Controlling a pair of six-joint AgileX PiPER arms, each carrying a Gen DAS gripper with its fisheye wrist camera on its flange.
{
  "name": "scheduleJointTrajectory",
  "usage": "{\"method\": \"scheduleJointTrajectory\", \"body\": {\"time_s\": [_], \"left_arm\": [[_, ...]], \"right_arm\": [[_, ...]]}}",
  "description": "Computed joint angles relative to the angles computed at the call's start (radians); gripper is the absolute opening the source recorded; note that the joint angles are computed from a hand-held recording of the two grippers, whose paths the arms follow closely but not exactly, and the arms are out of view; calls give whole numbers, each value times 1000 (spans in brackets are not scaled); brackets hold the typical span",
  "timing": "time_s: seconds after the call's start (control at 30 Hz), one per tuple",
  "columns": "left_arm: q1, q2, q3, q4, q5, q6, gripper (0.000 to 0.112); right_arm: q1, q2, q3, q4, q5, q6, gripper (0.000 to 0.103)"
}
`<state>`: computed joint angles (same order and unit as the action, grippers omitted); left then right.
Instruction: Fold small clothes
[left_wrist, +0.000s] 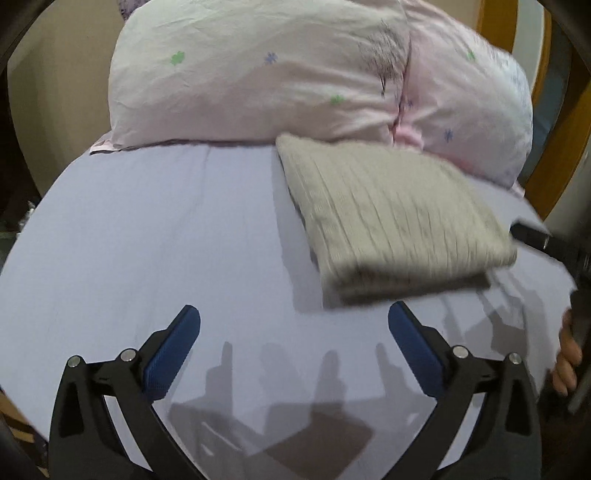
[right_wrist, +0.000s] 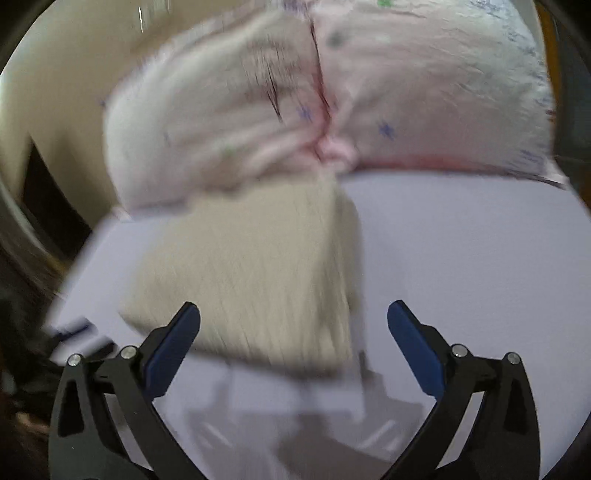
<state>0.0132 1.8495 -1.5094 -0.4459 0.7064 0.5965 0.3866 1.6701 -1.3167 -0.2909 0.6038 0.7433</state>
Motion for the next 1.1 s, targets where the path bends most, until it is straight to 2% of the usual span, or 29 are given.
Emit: {"method": "scheduleJointTrajectory", "body": {"time_s": [0.07,0.13,0.33,0.43,1.1], "left_arm": [[-28,1,12,59,-11,-43,102],[-51,20,1,107,-8,-88,102],[-108,84,-59,277,56,-244,102],[-115,82,-54,298,52,-268,102],[-109,79,-71,311,88,-281,102]], "right_arm": [[81,9,27,-132,71,145,101],[117,15,67,-157,67,210,101],[165,81,50,-200,118,293,101],[212,123,17,-262,192,345,101],[206,123,23,-254,187,349,101]]}}
